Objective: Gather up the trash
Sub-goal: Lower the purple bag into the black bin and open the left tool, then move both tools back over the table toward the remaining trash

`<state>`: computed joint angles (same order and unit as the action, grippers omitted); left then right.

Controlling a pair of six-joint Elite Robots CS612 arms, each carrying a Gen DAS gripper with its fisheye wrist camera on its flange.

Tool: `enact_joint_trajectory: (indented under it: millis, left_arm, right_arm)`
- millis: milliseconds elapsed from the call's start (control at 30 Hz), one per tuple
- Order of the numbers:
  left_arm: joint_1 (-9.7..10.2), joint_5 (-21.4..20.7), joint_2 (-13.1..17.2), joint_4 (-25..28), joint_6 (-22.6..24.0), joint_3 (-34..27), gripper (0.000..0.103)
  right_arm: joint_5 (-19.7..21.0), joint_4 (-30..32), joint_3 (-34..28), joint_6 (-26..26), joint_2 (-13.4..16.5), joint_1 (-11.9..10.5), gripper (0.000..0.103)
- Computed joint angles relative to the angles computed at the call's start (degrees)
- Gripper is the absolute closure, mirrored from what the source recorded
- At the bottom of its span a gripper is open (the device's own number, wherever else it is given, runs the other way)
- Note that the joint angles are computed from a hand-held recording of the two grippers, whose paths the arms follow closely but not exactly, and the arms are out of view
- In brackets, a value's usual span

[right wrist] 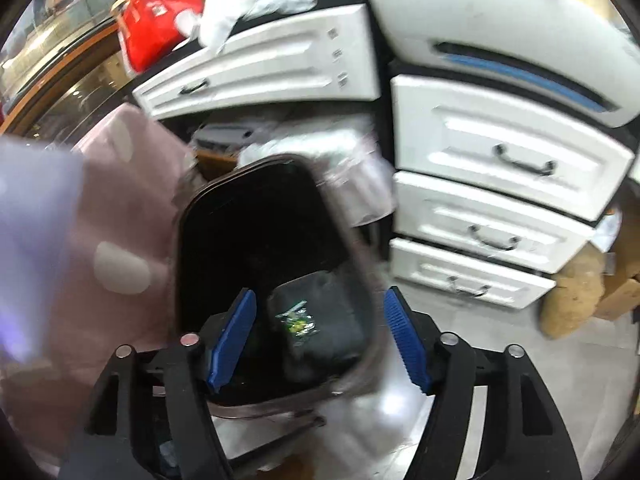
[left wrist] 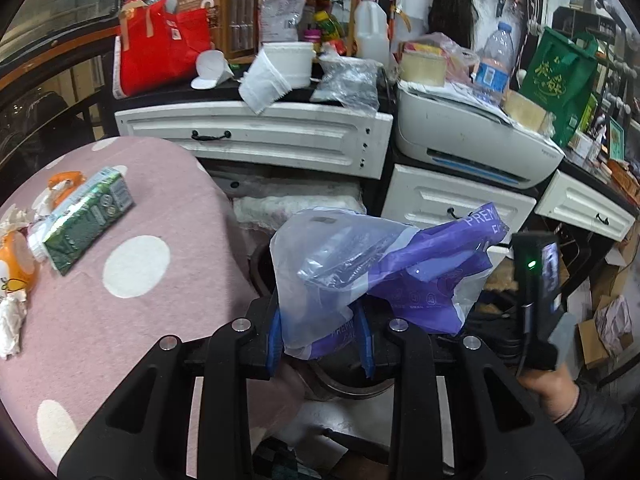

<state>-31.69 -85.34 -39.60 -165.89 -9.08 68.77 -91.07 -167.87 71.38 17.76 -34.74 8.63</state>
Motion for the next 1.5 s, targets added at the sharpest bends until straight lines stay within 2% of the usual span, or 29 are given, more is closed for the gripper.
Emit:
enact_joint_trajectory:
  millis: [367,433,533,667,733,833,900,933,1200,1367,1500]
  left_arm:
    - [-0.84,0.6,5.5,11.1,1.3,-7.9,0.073]
    - [-0.87,0.5,6.8,13.3,1.4,-9.9,0.073]
    - [-1.28,2.6,8.3,14.8,2.8,-12.1,0.073]
    - [-1.2,2.1,10.0,17.6,3.2,-14.8,0.073]
    - [-1.13,1.8,10.8,18.8,3.6,-15.9,0.07]
    - [-0.95,1.0,11.5,20.6,3.8,-17.1,0.052]
    - [-0.77,-0.4,11.5,20.0,3.8,-17.0,0.024]
    - [-0.71,-0.9,11.5,19.4,3.9,-16.8,0.02]
    - [-1.05,-3.0,10.1,16.6,5.5,-14.2,0.015]
    - [-1.23,-4.5,8.1,13.4,5.8,-10.9,0.013]
    - [-1.45,-4.8,5.5,8.8,6.4,-7.0,0.011]
  right_arm:
    - [-9.7,-3.2,6.0,3.7,-3.1,-1.0,0.032]
    - [-10.4,-3.3,6.6,4.4,-3.4,-1.2,0.032]
    - [-10.7,-3.5,7.6,5.4,-3.9,-1.6,0.031]
    - [-10.7,-3.8,8.2,5.7,-4.1,-1.7,0.031]
    - [-10.6,-3.9,8.2,5.7,-4.2,-1.7,0.031]
    - [-10.3,-4.0,8.4,5.9,-4.2,-1.7,0.03]
    - [-10.3,-4.1,8.4,5.9,-4.2,-1.7,0.029]
    - [-10.3,-4.0,8.4,6.1,-4.2,-1.7,0.028]
    - [-10.4,-4.6,8.4,6.4,-4.4,-1.6,0.023]
    - [-9.9,-5.5,8.5,6.5,-4.7,-1.5,0.018]
    - [-9.4,-6.7,8.3,5.5,-4.8,-1.2,0.015]
